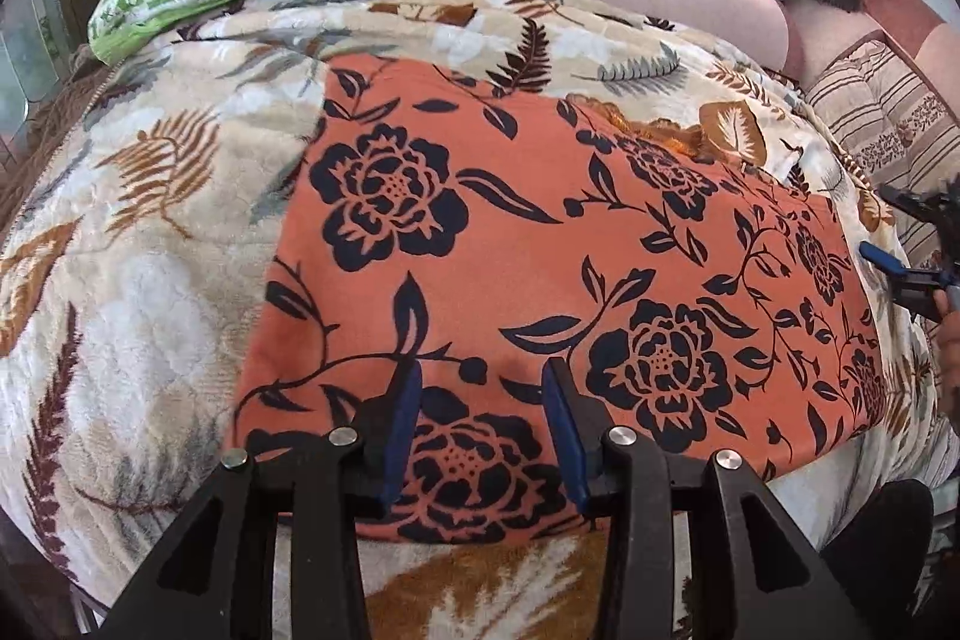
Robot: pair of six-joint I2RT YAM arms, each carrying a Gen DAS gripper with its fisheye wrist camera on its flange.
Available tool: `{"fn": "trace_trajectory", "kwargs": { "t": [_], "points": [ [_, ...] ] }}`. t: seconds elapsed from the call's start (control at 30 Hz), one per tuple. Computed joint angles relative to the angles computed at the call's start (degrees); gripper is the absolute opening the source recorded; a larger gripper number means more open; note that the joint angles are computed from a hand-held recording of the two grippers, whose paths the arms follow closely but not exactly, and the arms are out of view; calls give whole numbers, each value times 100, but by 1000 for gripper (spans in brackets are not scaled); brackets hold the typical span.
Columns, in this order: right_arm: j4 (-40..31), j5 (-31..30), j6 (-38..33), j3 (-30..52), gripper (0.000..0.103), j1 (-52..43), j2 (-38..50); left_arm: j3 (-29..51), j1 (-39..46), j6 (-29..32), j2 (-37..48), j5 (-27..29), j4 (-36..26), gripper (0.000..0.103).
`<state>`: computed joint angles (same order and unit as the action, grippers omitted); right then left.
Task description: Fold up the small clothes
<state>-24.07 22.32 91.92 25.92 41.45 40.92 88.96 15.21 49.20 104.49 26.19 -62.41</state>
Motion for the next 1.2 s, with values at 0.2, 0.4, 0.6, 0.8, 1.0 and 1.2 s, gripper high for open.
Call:
{"fn": "trace_trajectory", "kwargs": {
  "t": [0.2, 0.4, 0.6, 0.8, 1.0, 1.2],
  "points": [
    [946, 508, -76, 655, 71, 1411, 1341, -144, 163, -182, -27, -270, 149, 43],
    [974, 63, 986, 129, 71, 1214, 1783, 383, 359, -80, 207, -63, -450, 43],
    [894, -621, -1149, 1703, 72, 330, 2742, 143, 265, -216, 133, -167, -60, 58],
    [2587, -2052, -871, 1094, 71, -1068, 4031, 184, 287, -201, 180, -179, -125, 58],
    [1990, -1575, -1234, 1855, 71, -532, 3842, 547, 684, -66, 190, 351, -442, 58],
    [3261, -2557, -1718, 3294, 72, -633, 5692, 747, 764, -51, 501, 164, -612, 58]
  ]
}}
